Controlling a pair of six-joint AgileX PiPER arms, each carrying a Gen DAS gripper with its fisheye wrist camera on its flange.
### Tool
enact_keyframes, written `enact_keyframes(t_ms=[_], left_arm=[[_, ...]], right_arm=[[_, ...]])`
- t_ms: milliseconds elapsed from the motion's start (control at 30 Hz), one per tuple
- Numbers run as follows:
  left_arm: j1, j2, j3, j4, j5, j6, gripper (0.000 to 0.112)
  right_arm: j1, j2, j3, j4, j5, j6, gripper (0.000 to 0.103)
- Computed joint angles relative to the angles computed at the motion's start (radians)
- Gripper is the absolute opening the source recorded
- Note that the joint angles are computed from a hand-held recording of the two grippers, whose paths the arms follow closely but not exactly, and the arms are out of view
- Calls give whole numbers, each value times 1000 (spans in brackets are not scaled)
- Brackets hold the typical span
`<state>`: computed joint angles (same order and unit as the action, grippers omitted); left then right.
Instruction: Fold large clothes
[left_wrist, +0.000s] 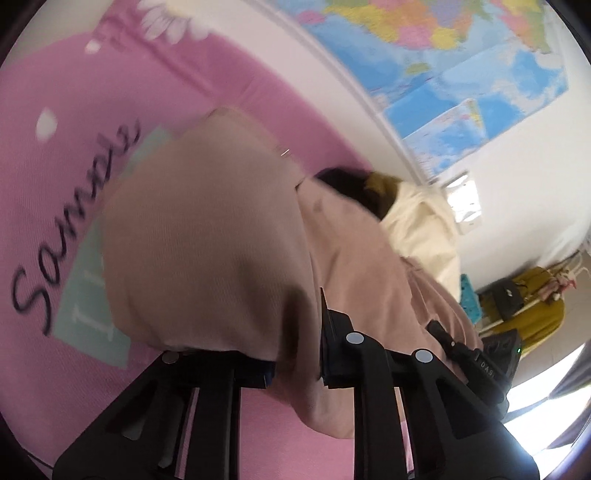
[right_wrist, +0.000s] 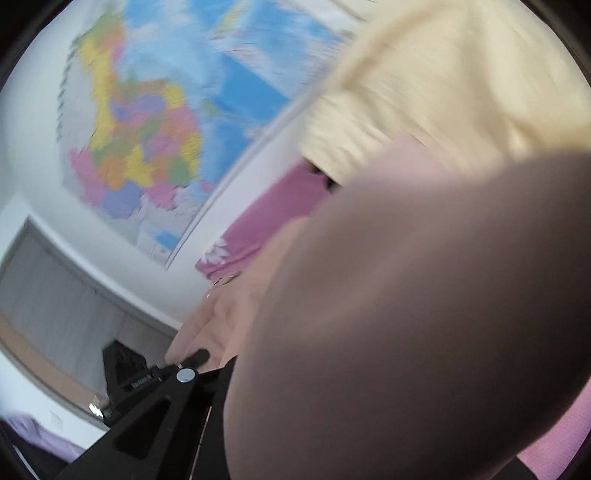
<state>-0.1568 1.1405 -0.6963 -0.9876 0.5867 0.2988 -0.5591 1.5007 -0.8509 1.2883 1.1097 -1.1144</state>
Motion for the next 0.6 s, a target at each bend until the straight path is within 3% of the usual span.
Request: enact_keyframes(t_ms=[100, 300, 467, 600], left_arm=[[56, -23, -58, 29, 57, 6, 14], [174, -7, -277, 193, 154, -48, 9], [258, 93, -498, 311, 195, -75, 8], [358, 222, -710, 340, 253, -78, 8]], right_arm=[[49, -22, -72, -7, 21, 38, 7], [228, -4, -289, -2, -48, 116, 7], [391, 125, -556, -11, -129, 221, 7], [516, 319, -882, -71, -162, 388, 7]])
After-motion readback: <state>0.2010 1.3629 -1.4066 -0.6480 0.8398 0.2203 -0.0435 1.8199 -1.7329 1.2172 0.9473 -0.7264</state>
